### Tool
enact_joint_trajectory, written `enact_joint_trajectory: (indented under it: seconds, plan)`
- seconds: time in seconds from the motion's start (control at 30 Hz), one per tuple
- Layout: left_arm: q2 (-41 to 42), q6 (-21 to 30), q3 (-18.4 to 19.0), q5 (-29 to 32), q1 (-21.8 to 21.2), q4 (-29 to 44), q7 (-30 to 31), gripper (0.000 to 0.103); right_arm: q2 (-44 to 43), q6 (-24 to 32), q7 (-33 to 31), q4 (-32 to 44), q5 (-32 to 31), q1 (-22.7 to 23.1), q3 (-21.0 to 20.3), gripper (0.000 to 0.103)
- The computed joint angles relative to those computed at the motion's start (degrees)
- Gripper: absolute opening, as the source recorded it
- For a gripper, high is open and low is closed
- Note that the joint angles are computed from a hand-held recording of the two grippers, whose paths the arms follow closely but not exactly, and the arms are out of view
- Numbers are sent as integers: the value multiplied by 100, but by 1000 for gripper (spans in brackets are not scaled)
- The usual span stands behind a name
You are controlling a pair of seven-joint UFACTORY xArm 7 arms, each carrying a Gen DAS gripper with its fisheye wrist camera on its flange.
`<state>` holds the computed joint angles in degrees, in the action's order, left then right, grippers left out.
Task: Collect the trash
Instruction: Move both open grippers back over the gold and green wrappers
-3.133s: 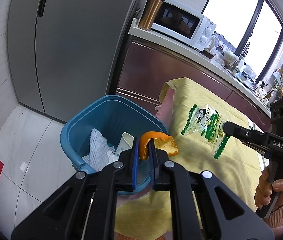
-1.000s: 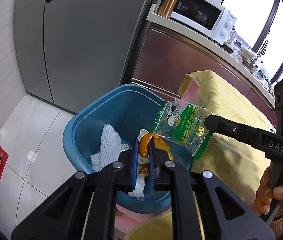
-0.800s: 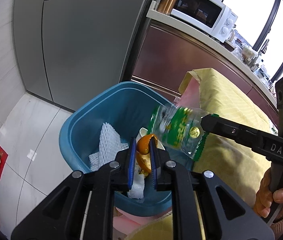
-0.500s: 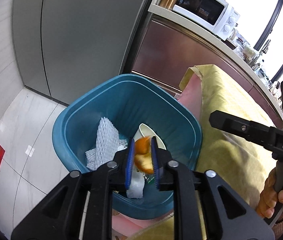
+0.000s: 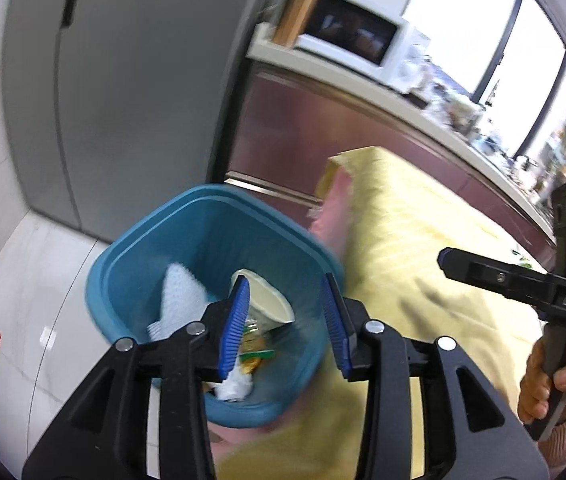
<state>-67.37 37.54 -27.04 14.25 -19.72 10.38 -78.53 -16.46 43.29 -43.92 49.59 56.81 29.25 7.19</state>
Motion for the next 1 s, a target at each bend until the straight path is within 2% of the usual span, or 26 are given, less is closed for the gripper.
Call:
enact_joint_trajectory:
  seconds: [0.07,0.23,0.4,0.53,0.8,0.93,1.0]
  plan:
    - [243,-248,-108,95,74,193,48,39,-301,-32,-35,-217,-54,-111,-116,43]
    - [1131,-1111,-393,305,396,734,159,41,-940,-111,39,-666,-392,-424,-482,44]
    - [2253,-1859,-820,551,910,1394,184,42,-1252,-144,111,-854,-709,-785,-929,44]
    - [3100,-2229,-1264,856,1378,1988,145,42,-1373,-223,159,-946,-894,-1089,-1235,44]
    - [4609,-2448,-2146,1958,2336,3192,-196,42,-1373,-414,117,-981,-1180,-1718,-1782,44]
    - [5341,-2272,-2584,2758,2720,3799,-556,42,-1237,-605,161,-927,-1251,-2014,-1937,44]
    - [5853,-2059,-2833,3345,2898,4190,-798,42,-1135,-728,218,-885,-1254,-2145,-2000,47]
